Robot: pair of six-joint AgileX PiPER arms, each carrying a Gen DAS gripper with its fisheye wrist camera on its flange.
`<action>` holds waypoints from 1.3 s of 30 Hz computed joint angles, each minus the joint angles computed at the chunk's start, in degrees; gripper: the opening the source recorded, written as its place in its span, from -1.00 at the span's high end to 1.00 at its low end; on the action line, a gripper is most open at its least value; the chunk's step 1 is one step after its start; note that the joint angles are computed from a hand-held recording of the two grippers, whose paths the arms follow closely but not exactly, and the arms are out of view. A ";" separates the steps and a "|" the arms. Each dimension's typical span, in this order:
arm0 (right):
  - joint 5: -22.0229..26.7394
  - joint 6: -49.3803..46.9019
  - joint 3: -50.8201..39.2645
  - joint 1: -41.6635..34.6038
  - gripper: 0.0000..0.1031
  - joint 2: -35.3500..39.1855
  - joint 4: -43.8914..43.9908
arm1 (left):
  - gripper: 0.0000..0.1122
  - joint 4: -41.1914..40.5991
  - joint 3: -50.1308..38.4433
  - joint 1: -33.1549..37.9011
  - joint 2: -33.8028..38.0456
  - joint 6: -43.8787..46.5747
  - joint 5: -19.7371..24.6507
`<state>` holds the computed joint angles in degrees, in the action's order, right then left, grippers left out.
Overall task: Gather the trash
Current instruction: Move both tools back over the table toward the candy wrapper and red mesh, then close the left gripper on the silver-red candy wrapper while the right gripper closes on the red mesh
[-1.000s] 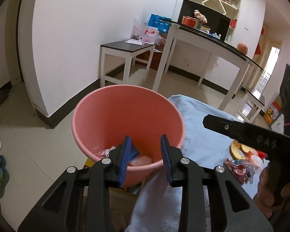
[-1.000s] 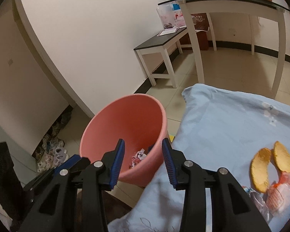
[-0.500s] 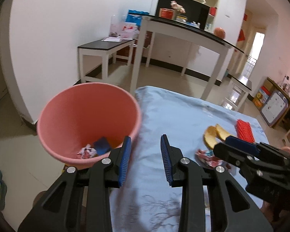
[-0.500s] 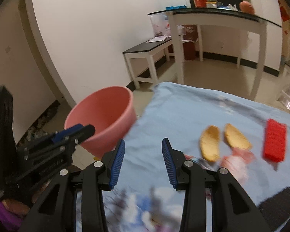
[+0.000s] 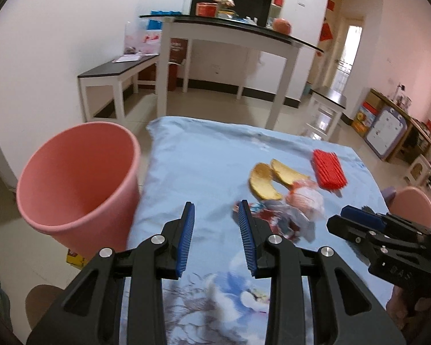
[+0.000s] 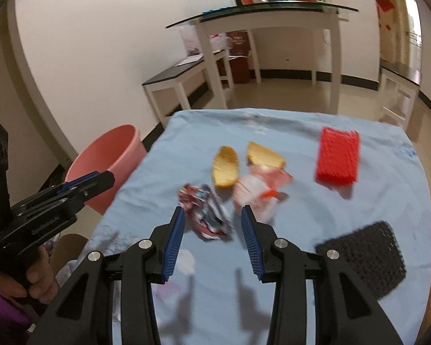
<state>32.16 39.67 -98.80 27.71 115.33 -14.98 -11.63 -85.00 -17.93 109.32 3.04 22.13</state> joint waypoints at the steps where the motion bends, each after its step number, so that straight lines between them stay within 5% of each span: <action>1: -0.69 0.96 1.66 -0.35 0.22 -0.83 -0.40 | 0.43 -0.78 -0.34 -0.24 0.29 0.65 0.47; 9: -3.75 6.06 9.50 -2.46 0.22 -5.20 -3.16 | 0.43 -9.64 -9.04 -0.34 6.37 3.17 9.38; 18: -6.69 6.70 14.34 -4.67 0.22 -7.65 -2.72 | 0.43 -4.63 -26.04 -1.18 17.80 -12.78 19.81; 27: -8.21 5.13 16.44 -6.97 0.22 -8.08 -0.30 | 0.43 -8.13 -34.13 -0.70 23.84 -14.38 27.88; 34: -8.26 2.48 15.56 -8.26 0.22 -6.81 2.69 | 0.44 -8.31 -28.90 -1.26 21.77 -12.02 22.83; 39: -8.21 1.94 14.71 -9.39 0.22 -6.16 3.75 | 0.77 -7.82 -27.83 -1.43 21.21 -11.10 21.33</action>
<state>23.95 41.61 -84.09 18.32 109.17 -11.23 -19.45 -112.82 -19.36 130.53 -8.06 43.46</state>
